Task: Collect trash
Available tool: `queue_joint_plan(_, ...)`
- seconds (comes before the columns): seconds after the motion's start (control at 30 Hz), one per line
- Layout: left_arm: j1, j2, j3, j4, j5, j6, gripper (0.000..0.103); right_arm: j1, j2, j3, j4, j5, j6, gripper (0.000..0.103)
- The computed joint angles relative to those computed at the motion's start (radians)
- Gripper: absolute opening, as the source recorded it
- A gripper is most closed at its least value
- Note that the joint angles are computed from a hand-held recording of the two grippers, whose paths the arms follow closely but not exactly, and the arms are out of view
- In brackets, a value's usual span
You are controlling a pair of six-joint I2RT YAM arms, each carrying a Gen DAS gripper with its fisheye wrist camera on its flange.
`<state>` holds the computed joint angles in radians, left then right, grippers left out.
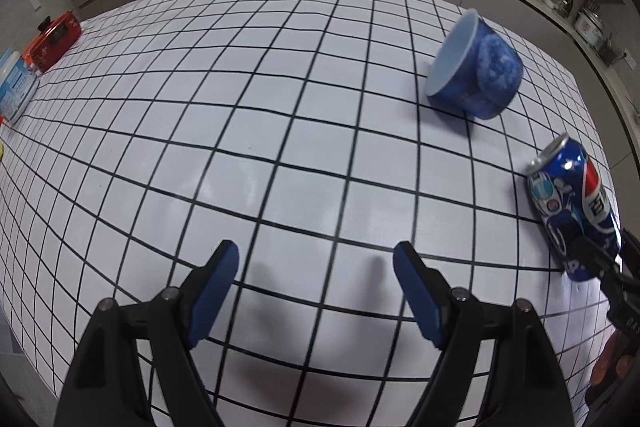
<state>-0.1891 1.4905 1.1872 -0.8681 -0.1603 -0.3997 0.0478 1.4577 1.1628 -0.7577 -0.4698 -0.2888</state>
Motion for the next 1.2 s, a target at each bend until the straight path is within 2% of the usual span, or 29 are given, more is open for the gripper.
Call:
queue_joint_plan(0.33,-0.055,0.018,0.031,0.002,0.012,0.008,0.081,-0.141,-0.228,-0.155,-0.133,-0.033,-0.02,0.068)
queue_joint_plan(0.47,-0.089,0.013,0.044,-0.008,0.011,0.004,0.081,-0.168,-0.285,-0.185,-0.152,0.01,-0.027,0.078)
queue_joint_plan(0.83,-0.122,-0.031,0.026,-0.018,0.009,0.014,0.081,-0.165,-0.339,-0.163,-0.149,0.049,-0.021,0.081)
queue_joint_plan(1.0,-0.094,-0.067,-0.03,-0.013,-0.015,0.054,0.081,-0.172,-0.355,-0.157,-0.158,0.034,-0.028,0.081)
queue_joint_plan(1.13,-0.106,-0.096,-0.047,-0.028,-0.087,0.052,0.081,-0.158,-0.361,-0.155,-0.149,0.043,-0.019,0.081)
queue_joint_plan(1.2,-0.1,-0.104,-0.046,-0.036,-0.091,0.055,0.081,-0.154,-0.358,-0.155,-0.148,0.041,-0.019,0.081)
